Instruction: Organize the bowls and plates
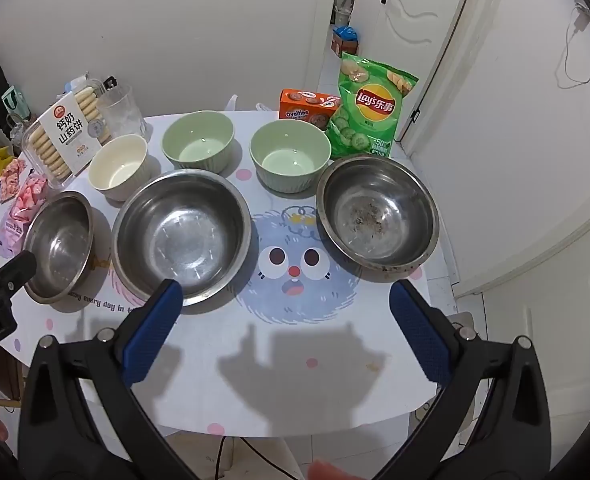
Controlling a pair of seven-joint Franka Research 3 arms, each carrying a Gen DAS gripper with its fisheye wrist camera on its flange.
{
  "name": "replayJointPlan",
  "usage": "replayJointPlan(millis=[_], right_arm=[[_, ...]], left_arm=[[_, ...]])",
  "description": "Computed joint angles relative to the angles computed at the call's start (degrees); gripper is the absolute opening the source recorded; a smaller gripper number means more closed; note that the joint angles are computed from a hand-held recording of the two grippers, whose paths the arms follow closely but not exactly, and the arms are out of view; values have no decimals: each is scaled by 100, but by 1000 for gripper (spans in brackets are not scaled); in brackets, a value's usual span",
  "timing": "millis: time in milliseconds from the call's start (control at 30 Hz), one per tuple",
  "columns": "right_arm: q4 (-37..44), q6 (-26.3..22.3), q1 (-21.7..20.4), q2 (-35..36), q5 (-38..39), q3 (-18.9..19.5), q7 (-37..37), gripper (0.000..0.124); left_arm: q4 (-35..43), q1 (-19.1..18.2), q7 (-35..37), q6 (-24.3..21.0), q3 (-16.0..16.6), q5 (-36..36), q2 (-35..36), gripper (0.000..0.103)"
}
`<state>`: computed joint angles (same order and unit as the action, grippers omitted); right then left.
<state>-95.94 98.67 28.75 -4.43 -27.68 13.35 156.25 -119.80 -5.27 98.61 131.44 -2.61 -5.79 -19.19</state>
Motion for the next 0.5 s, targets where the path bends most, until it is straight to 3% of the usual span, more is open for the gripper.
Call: replayJointPlan(millis=[500], right_arm=[[-2,-24,-15,-10,43,-14,-26,103]], left_arm=[[51,-6,-31,4,-22,14,25,103]])
